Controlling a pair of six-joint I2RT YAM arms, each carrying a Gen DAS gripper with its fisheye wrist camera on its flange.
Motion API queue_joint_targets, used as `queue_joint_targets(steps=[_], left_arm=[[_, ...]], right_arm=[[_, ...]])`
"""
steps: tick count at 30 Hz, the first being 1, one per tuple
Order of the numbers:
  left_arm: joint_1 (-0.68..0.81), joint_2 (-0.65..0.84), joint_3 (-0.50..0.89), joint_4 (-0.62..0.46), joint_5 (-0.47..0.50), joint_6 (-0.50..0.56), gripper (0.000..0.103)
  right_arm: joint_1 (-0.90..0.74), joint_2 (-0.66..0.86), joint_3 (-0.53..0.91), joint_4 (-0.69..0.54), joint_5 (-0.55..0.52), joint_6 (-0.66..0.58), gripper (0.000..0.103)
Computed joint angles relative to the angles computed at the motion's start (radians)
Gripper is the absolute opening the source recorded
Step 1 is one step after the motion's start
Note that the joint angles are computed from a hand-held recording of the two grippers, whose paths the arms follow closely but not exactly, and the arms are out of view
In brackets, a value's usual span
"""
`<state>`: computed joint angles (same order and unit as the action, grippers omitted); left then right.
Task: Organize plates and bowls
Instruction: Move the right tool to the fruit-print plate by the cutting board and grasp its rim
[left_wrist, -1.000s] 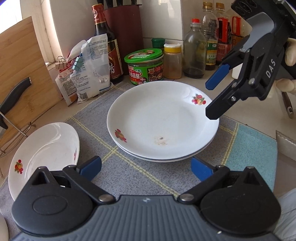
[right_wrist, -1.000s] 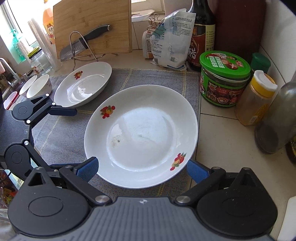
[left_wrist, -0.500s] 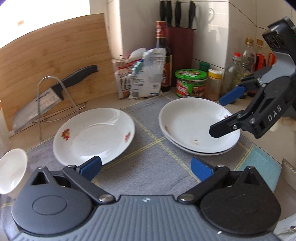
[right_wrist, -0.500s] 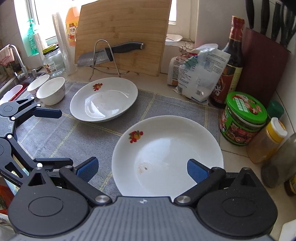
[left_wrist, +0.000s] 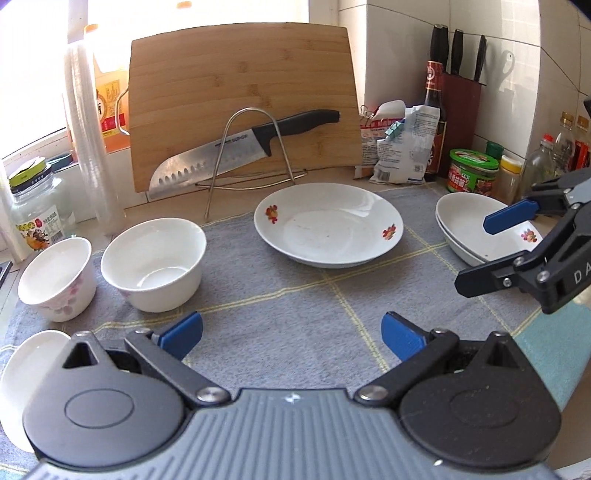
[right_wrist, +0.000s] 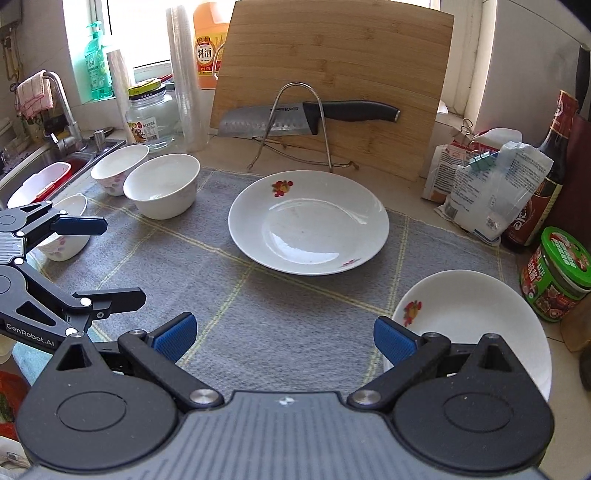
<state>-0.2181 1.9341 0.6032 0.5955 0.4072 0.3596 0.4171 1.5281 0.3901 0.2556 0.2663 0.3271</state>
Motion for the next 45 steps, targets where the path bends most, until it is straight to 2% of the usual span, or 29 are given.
queue_joint_targets(steps=[6, 10, 13, 17, 24, 31, 37, 45], left_arm=[[0.045, 0.054, 0.049, -0.037, 0.066, 0.089, 0.102], [0.033, 0.074, 0.082, -0.059, 0.082, 0.102, 0.102], [-0.001, 0.11, 0.115, -0.05, 0.062, 0.076, 0.102], [-0.066, 0.161, 0.154, -0.009, -0.002, 0.028, 0.102], [-0.168, 0.235, 0.25, -0.01, -0.103, -0.024, 0.102], [-0.221, 0.33, 0.369, -0.078, -0.157, -0.06, 0.102], [-0.227, 0.379, 0.434, -0.13, -0.157, -0.078, 0.102], [-0.228, 0.402, 0.48, -0.157, -0.144, -0.091, 0.102]], right_arm=[[0.082, 0.056, 0.055, -0.044, 0.08, 0.137, 0.103], [0.084, 0.043, 0.074, -0.081, 0.08, 0.154, 0.103], [0.032, 0.04, 0.086, -0.075, 0.029, 0.109, 0.103], [-0.083, 0.083, 0.128, -0.048, -0.069, -0.014, 0.103], [-0.291, 0.264, 0.32, -0.069, -0.244, -0.199, 0.103], [-0.42, 0.441, 0.545, -0.201, -0.364, -0.282, 0.103], [-0.478, 0.581, 0.721, -0.334, -0.4, -0.308, 0.103], [-0.53, 0.727, 0.918, -0.464, -0.511, -0.332, 0.103]])
